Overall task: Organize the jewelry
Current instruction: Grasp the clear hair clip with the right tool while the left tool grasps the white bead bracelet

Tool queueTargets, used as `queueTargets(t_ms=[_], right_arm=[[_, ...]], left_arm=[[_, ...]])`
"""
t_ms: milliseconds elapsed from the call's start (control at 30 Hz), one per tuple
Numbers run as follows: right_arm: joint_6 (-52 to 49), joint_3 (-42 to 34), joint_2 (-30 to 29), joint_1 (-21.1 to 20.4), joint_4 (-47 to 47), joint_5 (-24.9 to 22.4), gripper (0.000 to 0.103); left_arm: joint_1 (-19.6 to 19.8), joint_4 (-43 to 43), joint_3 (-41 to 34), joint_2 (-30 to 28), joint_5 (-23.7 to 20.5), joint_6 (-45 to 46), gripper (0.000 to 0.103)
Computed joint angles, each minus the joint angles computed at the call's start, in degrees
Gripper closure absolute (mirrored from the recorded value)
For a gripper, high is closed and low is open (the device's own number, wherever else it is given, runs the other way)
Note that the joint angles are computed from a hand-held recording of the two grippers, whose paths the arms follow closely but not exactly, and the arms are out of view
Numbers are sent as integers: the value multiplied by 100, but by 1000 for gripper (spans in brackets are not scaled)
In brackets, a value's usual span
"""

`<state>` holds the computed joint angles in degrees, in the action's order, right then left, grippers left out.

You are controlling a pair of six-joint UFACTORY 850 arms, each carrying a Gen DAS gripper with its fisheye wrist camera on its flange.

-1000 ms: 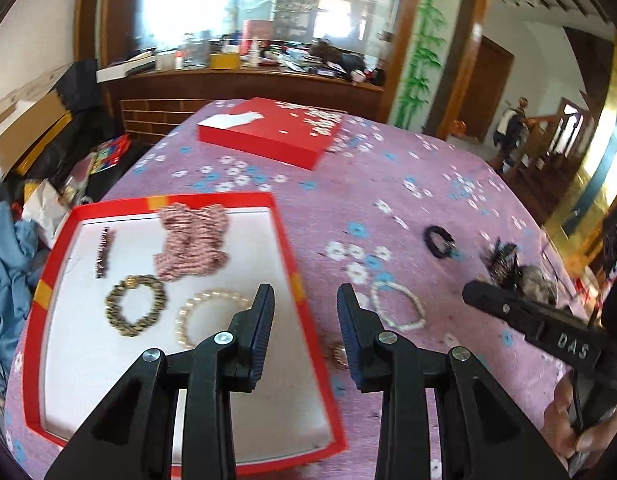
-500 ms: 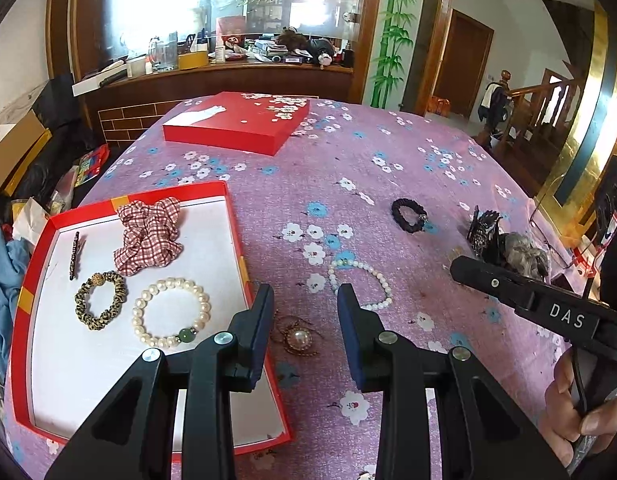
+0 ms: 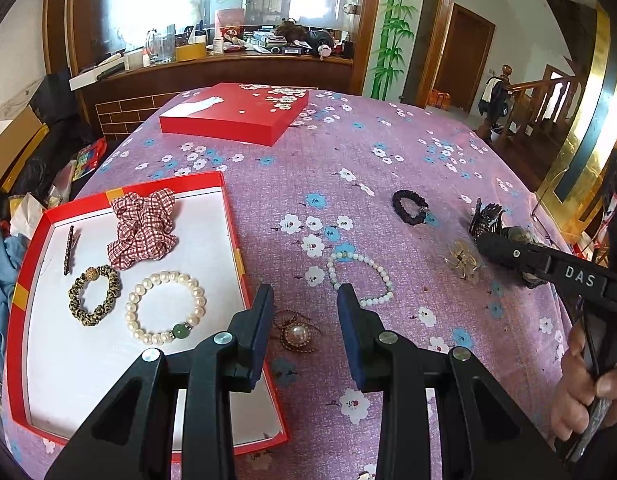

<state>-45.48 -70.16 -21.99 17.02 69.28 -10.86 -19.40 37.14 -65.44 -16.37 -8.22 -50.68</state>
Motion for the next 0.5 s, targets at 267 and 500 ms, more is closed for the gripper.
queueTargets(t_ms=[267, 500], right_arm=[[1028, -197, -258, -261, -791, -291, 70], [2829, -457, -531, -246, -2616, -233, 60]], left_arm=[[28, -2468, -337, -301, -141, 2409, 69], [-17, -4046, -816, -720, -454, 3926, 64]])
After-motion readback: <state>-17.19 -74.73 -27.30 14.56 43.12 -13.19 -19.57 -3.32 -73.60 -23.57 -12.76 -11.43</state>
